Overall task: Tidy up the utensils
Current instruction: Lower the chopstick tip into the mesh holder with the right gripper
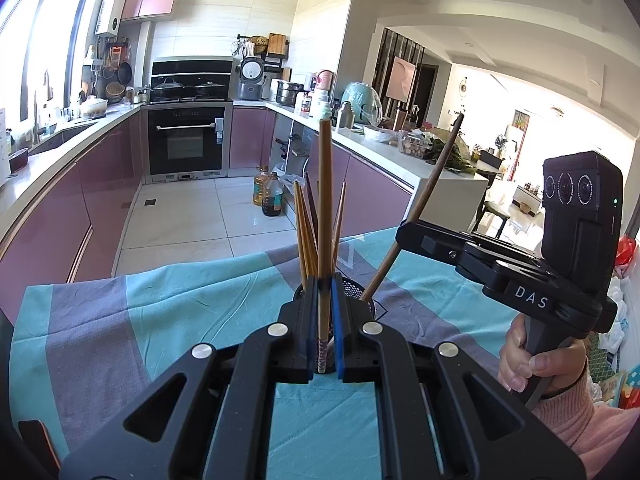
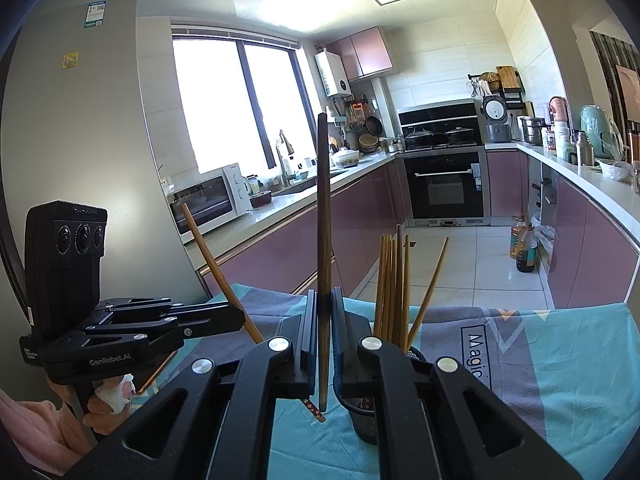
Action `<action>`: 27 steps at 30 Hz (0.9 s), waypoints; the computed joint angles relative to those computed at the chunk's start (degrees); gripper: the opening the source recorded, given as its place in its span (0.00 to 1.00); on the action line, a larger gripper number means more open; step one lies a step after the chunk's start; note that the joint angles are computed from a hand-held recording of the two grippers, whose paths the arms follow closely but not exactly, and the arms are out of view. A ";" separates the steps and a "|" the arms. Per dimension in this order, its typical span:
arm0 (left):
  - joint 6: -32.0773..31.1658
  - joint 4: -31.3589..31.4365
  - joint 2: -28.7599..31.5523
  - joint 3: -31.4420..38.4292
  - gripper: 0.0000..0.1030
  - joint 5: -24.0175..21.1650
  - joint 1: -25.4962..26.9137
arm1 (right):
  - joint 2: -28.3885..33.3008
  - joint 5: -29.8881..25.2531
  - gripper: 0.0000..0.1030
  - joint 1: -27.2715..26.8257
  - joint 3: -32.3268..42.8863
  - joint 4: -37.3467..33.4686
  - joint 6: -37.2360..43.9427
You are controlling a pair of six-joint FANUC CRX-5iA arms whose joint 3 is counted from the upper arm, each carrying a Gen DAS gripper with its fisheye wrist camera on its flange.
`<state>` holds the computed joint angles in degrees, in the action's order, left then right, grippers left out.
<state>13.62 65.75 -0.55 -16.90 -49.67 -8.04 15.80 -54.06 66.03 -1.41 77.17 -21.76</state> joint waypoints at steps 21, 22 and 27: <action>-0.13 0.15 -0.29 0.71 0.07 -0.54 -0.08 | 0.69 0.17 0.05 -0.85 1.35 0.36 0.68; -0.21 0.16 -0.36 0.70 0.07 -0.79 0.14 | 0.74 0.20 0.05 -0.93 1.46 0.33 0.74; -0.10 0.15 -0.08 1.36 0.07 -0.95 0.11 | 0.73 0.21 0.05 -0.94 1.24 0.76 0.29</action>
